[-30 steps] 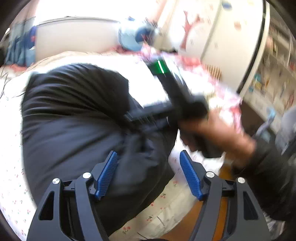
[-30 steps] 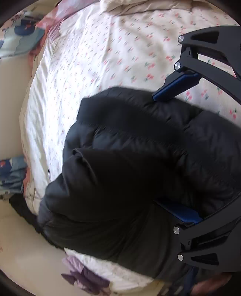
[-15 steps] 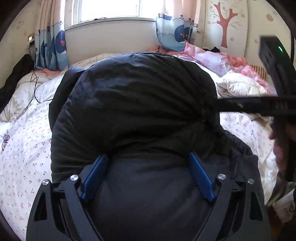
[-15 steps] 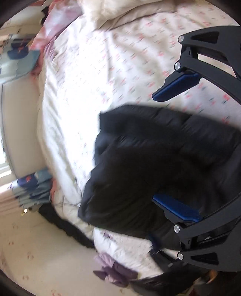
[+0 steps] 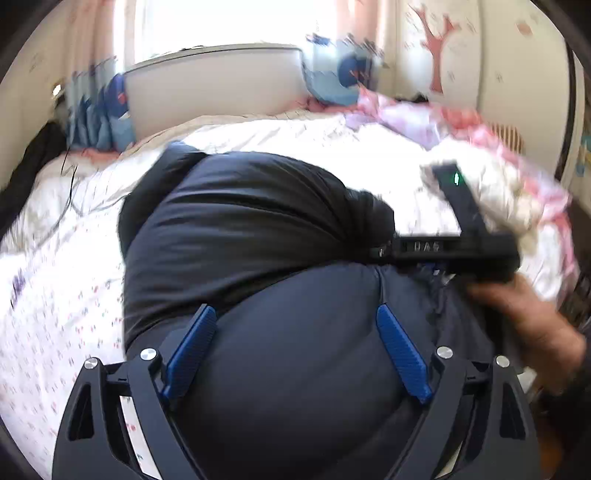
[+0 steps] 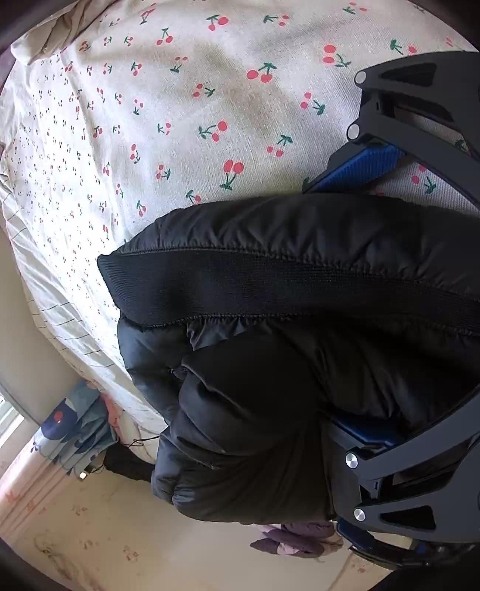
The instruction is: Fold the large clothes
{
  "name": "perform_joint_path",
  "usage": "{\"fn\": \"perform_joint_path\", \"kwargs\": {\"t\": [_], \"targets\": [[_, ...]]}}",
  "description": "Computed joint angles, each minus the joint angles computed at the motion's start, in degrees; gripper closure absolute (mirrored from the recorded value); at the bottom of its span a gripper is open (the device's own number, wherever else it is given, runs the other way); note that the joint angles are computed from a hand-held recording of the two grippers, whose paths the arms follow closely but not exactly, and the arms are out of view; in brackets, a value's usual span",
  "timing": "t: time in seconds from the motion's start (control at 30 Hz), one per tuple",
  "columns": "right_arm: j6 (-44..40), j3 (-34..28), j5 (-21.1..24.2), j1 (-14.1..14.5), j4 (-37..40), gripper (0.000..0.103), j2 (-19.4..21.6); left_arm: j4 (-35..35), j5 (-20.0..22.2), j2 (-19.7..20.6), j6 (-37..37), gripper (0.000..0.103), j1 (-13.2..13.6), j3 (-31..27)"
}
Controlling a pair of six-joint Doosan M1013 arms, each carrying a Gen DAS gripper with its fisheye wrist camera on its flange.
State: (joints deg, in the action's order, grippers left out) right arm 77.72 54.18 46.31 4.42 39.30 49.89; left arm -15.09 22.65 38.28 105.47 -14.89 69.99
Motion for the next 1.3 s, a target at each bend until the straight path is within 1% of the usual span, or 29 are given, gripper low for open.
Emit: {"fn": "perform_joint_path", "kwargs": {"t": [0.03, 0.07, 0.1, 0.13, 0.17, 0.2, 0.23, 0.27, 0.3, 0.37, 0.4, 0.47, 0.5, 0.57, 0.63, 0.67, 0.73, 0.8, 0.87, 0.93, 0.97, 1.0, 1.03, 1.07, 1.1, 1.13, 1.2, 1.23, 1.3], "targets": [[0.22, -0.12, 0.23, 0.00, -0.38, 0.006, 0.00, -5.11, -1.45, -0.76, 1.43, 0.018, 0.97, 1.25], [0.19, -0.11, 0.24, 0.00, -0.47, 0.006, 0.05, -10.68, -2.05, -1.26, 2.25, 0.017, 2.24, 2.10], [0.25, -0.21, 0.29, 0.00, -0.61, 0.006, 0.18, -14.05, -1.89, -1.31, 1.77, 0.017, 3.34, 2.39], [1.36, -1.89, 0.68, 0.37, -1.30, 0.006, 1.12, -16.33, -1.20, -1.13, -1.20, 0.016, 4.68, 2.37], [1.34, -1.69, 0.48, 0.36, -1.23, 0.006, 1.09, -17.68, -0.22, -0.66, -4.98, 0.016, 5.92, 2.05], [1.55, -1.42, 0.12, 0.45, -1.18, 0.006, 1.00, -19.14, 2.45, 0.41, -9.31, 0.016, 7.40, 0.95], [1.75, -1.16, -0.27, 0.50, -1.00, 0.006, 0.96, -21.92, 5.49, 1.66, -10.64, 0.016, 8.54, -0.42], [2.02, -0.86, -0.85, 0.65, -0.59, 0.006, 0.92, -26.81, 10.55, 3.75, -9.24, 0.015, 9.78, -2.66], [2.02, -0.29, -1.69, 0.80, 0.07, 0.006, 0.66, -29.95, 13.48, 5.02, -7.36, 0.014, 10.31, -3.99], [1.53, 1.59, -4.61, 1.08, 2.45, 0.006, 0.08, -40.78, 18.96, 7.58, -0.33, 0.014, 11.33, -6.20], [1.19, 2.81, -6.43, 1.20, 4.52, 0.006, -0.26, -42.46, 20.84, 8.25, 1.30, 0.014, 11.41, -7.31], [-0.61, 5.29, -8.92, 1.51, 10.63, 0.006, -0.92, -38.71, 20.69, 8.03, 2.19, 0.014, 10.62, -8.80], [-1.94, 5.31, -8.50, 2.00, 14.44, 0.006, -0.70, -38.03, 20.37, 7.73, 2.99, 0.014, 10.51, -8.93], [-1.60, 4.53, -8.59, 3.37, 15.21, 0.006, -0.33, -35.84, 19.12, 6.28, 3.11, 0.014, 10.97, -8.20], [-4.29, 2.03, -4.46, 4.82, 19.57, 0.006, 1.35, -34.62, 17.24, 4.06, 3.67, 0.014, 11.88, -5.84], [-5.31, 0.97, -2.79, 5.41, 20.20, 0.006, 1.93, -33.89, 16.20, 2.68, 4.09, 0.014, 12.51, -4.12], [-7.11, -2.40, 2.64, 7.08, 19.90, 0.006, 3.61, -30.47, 14.51, -0.03, 3.44, 0.014, 14.05, -0.57], [-7.93, -4.90, 6.32, 8.46, 16.84, 0.006, 4.74, -25.30, 16.39, -0.86, -1.21, 0.014, 15.92, 0.92], [-8.26, -4.94, 7.19, 8.64, 15.81, 0.006, 4.80, -19.97, 17.91, -1.03, -6.64, 0.014, 16.83, 1.48], [-6.73, -4.29, 6.98, 8.36, 14.87, 0.007, 4.41, -17.78, 12.78, -2.97, -9.65, 0.014, 16.86, 4.34], [-5.52, -4.14, 6.68, 8.28, 13.50, 0.007, 4.14, -17.22, 8.04, -4.45, -10.72, 0.014, 16.31, 6.01], [-4.59, -3.70, 6.36, 8.13, 12.18, 0.007, 3.70, -17.37, 4.55, -5.46, -10.65, 0.014, 15.80, 7.08], [-4.26, -3.45, 6.66, 7.96, 11.50, 0.007, 3.42, -19.77, 1.81, -6.05, -7.65, 0.014, 15.15, 7.41], [-3.88, -3.77, 7.63, 7.90, 10.72, 0.007, 3.42, -22.64, 0.67, -6.21, -3.47, 0.014, 14.40, 7.11], [-3.92, -3.27, 7.90, 7.86, 9.89, 0.007, 2.91, -22.52, 0.86, -5.76, -0.74, 0.014, 13.24, 5.67], [-3.98, -2.91, 7.59, 7.86, 8.40, 0.007, 2.27, -20.76, 2.04, -5.10, 0.02, 0.014, 12.47, 4.33], [-4.35, -0.91, 3.21, 8.53, 3.48, 0.007, -0.09, -16.05, 6.97, -2.64, -0.56, 0.014, 11.02, 0.78], [-4.29, 0.47, -0.42, 8.85, 0.93, 0.007, -1.61, -10.84, 8.15, -1.61, -4.10, 0.013, 10.20, -0.44], [-7.23, 3.04, -9.12, 9.79, -0.88, 0.007, -4.58, -5.03, 6.99, -1.10, -6.18, 0.013, 9.11, -0.14]]}}
